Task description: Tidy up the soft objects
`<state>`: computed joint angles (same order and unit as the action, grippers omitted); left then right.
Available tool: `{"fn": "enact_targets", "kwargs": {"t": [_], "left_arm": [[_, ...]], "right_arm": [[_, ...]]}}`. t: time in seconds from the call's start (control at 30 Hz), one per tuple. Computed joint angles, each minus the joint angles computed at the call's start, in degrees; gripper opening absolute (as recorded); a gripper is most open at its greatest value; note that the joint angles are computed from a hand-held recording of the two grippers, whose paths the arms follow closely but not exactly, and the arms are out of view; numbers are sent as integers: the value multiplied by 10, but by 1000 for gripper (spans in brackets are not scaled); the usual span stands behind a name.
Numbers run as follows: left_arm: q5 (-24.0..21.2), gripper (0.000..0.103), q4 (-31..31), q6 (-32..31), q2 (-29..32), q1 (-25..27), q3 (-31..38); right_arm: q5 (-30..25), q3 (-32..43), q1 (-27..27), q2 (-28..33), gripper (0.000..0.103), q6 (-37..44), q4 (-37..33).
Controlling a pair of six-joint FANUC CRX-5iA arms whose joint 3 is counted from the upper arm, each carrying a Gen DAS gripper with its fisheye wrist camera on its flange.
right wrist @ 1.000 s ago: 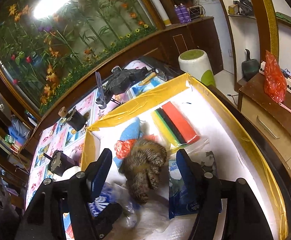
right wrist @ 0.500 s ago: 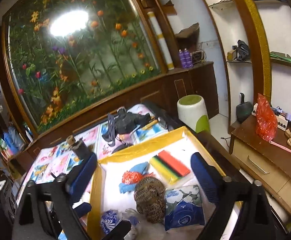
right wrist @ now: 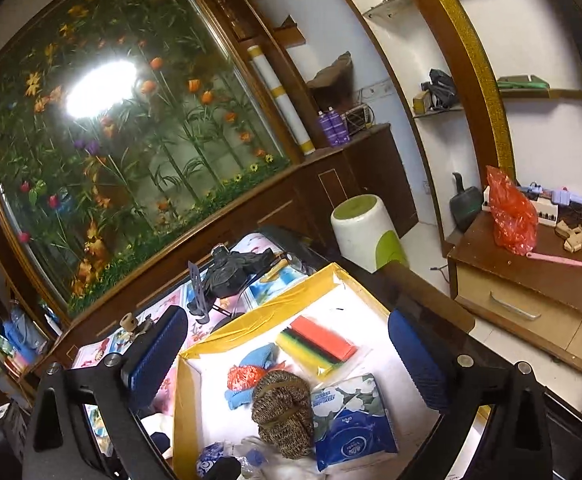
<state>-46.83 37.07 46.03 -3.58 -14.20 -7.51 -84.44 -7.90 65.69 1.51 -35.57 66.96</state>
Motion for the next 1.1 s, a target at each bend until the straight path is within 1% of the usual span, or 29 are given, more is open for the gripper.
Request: {"fn": "enact_targets", "kwargs": {"t": [0.07, 0.17, 0.27, 0.33, 0.43, 0.5, 0.57, 0.73, 0.83, 0.93, 1.03, 1.07, 1.1], "left_arm": [[11, 77, -4, -2, -4, -1, -4], [19, 77, -9, -3, -11, 0, -8], [33, 78, -6, -8, -22, 4, -16], [24, 78, -6, -8, -26, 13, -13], [16, 78, 4, -29, -40, 34, -23], [16, 78, 13, -53, -55, 56, -37], [14, 78, 29, -74, -67, 82, -51], [-28, 78, 86, -118, -73, 176, -63], [-12, 78, 97, -125, -71, 229, -67], [-27, 78, 82, -74, -37, 284, -37], [-48, 78, 38, 23, 7, 325, 7], [-64, 78, 20, 57, 26, 333, 26], [-92, 78, 6, 90, 49, 339, 49]], "right_arm": [[-18, 11, 1, 10, 102, 16, -1], [-13, 3, 1, 8, 101, 4, 10], [6, -14, -3, -5, 101, -19, 9], [37, -30, -8, -22, 101, -42, -3], [58, -29, -13, -27, 101, -31, -20], [61, -19, -14, -19, 101, -5, -20], [51, -1, -11, -3, 102, 30, -20], [32, 23, 0, 30, 102, 86, 21], [17, 34, 5, 51, 102, 108, 49], [-2, 50, 9, 71, 102, 132, 67], [-1, 59, 9, 79, 102, 147, 66], [-1, 61, 9, 81, 102, 149, 64], [-1, 63, 9, 81, 102, 151, 63]]}}
